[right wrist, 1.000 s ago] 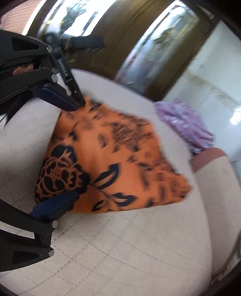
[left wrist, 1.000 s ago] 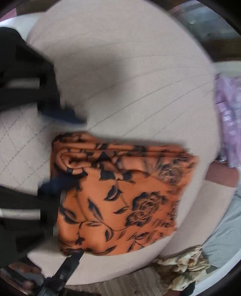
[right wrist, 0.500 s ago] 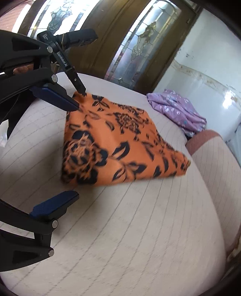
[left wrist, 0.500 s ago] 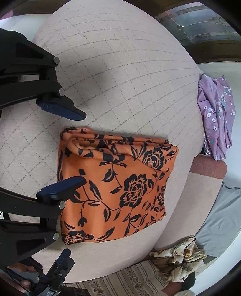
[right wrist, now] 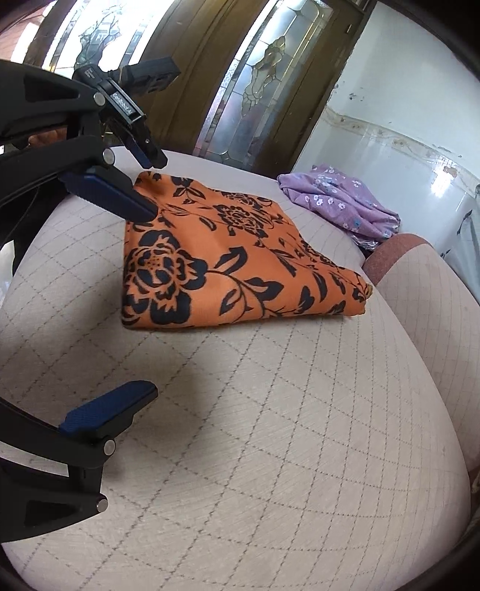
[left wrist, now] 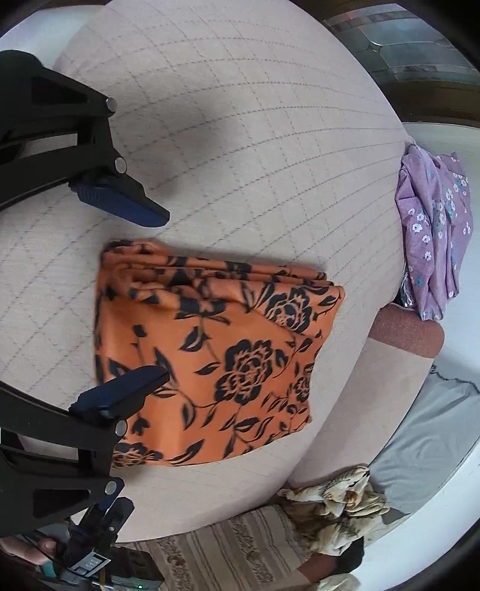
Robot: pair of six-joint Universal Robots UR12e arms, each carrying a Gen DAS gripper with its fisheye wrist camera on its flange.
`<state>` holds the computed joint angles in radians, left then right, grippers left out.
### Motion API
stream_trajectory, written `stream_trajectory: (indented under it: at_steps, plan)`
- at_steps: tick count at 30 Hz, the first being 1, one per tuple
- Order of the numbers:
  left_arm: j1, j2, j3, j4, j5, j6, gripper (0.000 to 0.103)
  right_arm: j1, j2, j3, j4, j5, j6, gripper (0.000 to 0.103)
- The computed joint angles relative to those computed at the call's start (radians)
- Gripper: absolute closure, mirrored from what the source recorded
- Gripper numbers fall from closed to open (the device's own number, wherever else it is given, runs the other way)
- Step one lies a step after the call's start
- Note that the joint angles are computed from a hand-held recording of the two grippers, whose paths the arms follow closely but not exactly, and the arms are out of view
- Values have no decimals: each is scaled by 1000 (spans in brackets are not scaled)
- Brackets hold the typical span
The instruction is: Fold small clothes
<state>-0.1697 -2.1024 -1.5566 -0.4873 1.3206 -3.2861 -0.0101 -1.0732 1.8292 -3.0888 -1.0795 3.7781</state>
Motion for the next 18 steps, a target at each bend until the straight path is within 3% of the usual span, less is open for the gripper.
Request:
stream_trajectory:
  at_steps: [8,12,14,16,17,18]
  plan:
    - [22,-57,83,-19,-106,-54,25,-8,39,-81,29,24,-18,13]
    - [18,-95,137,-41,-110,-63,25,-7,79,-163,61,18,-52,13]
    - [7,-116,168,-94,-68,-25,25,-12,114,-210,82,43,-33,13]
    - [-15,-141,196,-172,39,36,24,-20,155,-247,78,69,27,13]
    - [-15,-140,191,-157,41,30,23,-29,179,-266,87,132,44,23]
    - [-12,-137,175,-120,33,25,23,-28,207,-300,136,195,40,58]
